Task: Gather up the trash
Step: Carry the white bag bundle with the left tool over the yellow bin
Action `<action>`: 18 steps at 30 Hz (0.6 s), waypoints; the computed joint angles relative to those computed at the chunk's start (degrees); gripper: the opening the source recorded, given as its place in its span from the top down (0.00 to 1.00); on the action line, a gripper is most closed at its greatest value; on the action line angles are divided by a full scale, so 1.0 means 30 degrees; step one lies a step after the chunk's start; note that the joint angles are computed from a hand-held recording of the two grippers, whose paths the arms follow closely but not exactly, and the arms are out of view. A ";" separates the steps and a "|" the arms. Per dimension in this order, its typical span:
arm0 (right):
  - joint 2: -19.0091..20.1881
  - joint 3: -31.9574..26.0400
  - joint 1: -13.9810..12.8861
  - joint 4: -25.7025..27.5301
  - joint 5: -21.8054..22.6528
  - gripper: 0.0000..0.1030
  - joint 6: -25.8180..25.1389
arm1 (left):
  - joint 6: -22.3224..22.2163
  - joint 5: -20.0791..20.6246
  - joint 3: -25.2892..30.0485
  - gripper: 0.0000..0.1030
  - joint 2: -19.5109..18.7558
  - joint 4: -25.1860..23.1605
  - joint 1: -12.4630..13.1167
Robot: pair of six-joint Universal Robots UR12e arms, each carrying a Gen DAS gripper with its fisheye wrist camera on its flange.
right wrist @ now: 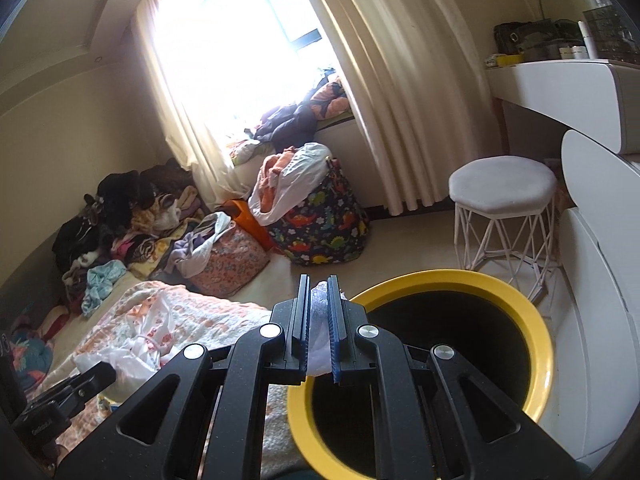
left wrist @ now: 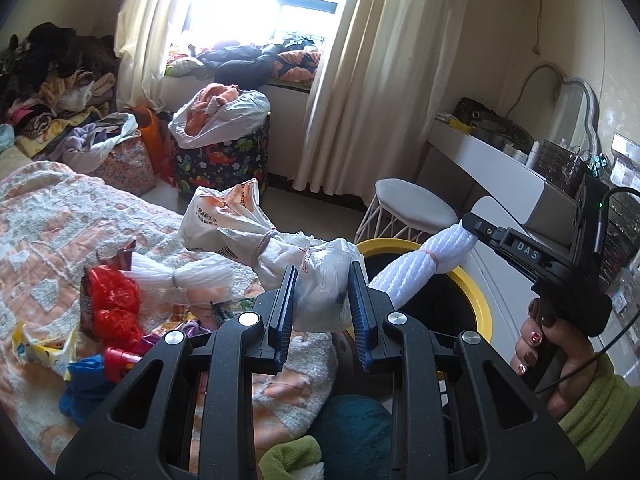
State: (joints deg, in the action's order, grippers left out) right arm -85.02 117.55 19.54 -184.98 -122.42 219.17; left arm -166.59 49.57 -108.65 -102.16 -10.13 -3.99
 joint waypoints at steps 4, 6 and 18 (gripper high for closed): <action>-0.0143 0.0226 -0.0062 0.0210 -0.0597 0.92 0.0349 | 0.0309 -0.0208 -0.0020 0.81 -0.0043 -0.0178 -0.0160; -0.0220 0.0360 -0.0119 0.0309 -0.0834 0.92 0.0563 | 0.0546 -0.0408 -0.0017 0.81 -0.0070 -0.0375 -0.0235; -0.0469 0.0669 -0.0247 0.2301 -0.2858 0.92 0.1641 | 0.2343 -0.1479 0.0183 0.81 -0.0394 -0.1717 -0.0765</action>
State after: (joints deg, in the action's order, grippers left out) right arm -86.43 119.56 18.80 -178.08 -131.00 224.09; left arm -159.57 45.14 -108.10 -103.34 -15.28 -6.28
